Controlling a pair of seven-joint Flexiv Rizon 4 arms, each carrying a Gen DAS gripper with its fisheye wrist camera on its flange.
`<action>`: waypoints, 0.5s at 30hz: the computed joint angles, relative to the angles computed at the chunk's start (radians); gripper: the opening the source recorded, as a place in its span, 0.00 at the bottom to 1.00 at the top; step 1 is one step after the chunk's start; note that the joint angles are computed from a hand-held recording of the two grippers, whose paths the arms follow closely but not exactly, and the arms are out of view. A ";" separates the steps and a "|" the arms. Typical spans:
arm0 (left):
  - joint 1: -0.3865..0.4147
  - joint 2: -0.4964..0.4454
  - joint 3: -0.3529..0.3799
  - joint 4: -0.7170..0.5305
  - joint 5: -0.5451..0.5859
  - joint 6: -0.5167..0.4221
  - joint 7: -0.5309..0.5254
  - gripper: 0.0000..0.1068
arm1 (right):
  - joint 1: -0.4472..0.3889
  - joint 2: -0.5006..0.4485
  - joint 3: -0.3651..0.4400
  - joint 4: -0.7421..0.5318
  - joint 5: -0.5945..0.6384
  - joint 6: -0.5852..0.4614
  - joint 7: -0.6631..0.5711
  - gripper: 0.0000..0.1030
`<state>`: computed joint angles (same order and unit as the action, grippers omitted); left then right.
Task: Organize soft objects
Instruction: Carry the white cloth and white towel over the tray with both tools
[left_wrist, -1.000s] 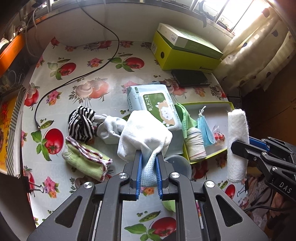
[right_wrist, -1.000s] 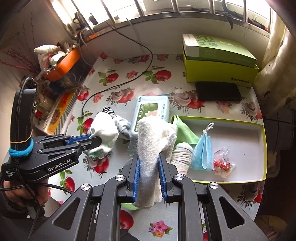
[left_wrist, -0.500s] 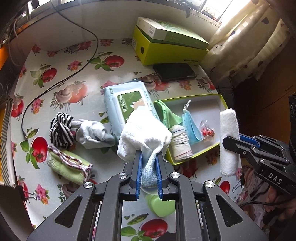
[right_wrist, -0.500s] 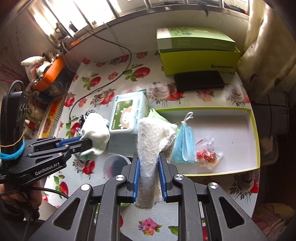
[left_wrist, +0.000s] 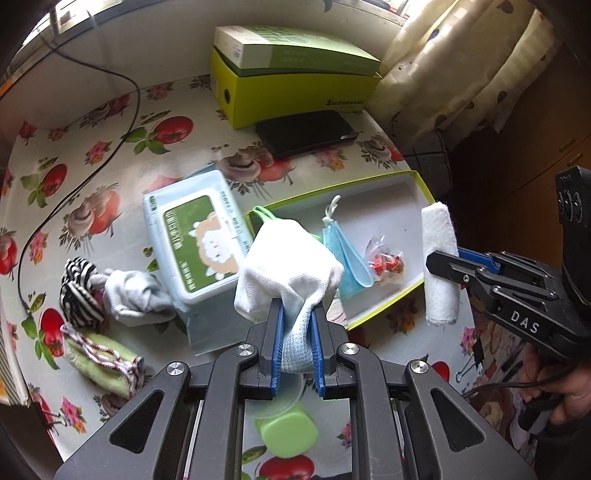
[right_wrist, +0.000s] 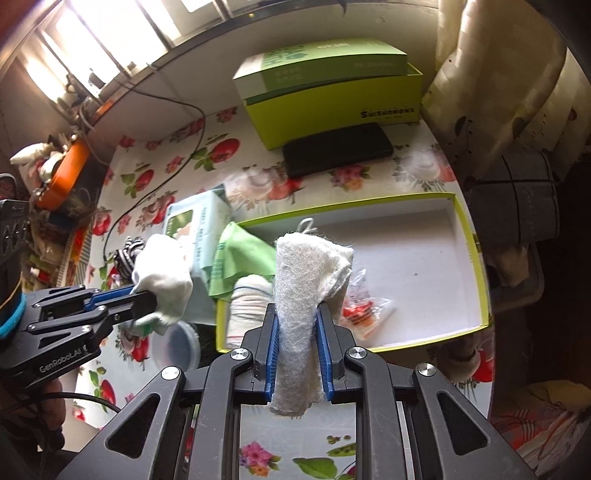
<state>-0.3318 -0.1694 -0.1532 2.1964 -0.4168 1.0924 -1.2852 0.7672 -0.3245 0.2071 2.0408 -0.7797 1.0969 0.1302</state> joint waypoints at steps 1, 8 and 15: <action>-0.003 -0.011 -0.003 -0.012 0.006 -0.003 -0.002 0.13 | -0.005 0.002 -0.001 0.007 0.003 0.001 -0.001 0.17; -0.013 -0.070 -0.018 -0.078 0.037 -0.023 -0.011 0.13 | -0.048 0.002 -0.005 0.034 0.038 -0.005 -0.053 0.17; -0.019 -0.125 -0.029 -0.142 0.057 -0.045 -0.018 0.13 | -0.088 -0.021 0.003 0.021 0.115 -0.092 -0.204 0.18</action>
<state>-0.3510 -0.2948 -0.1826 2.0548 -0.3595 1.0470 -1.3037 0.6795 -0.3457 0.2103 2.0615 -0.6644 1.0054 -0.0736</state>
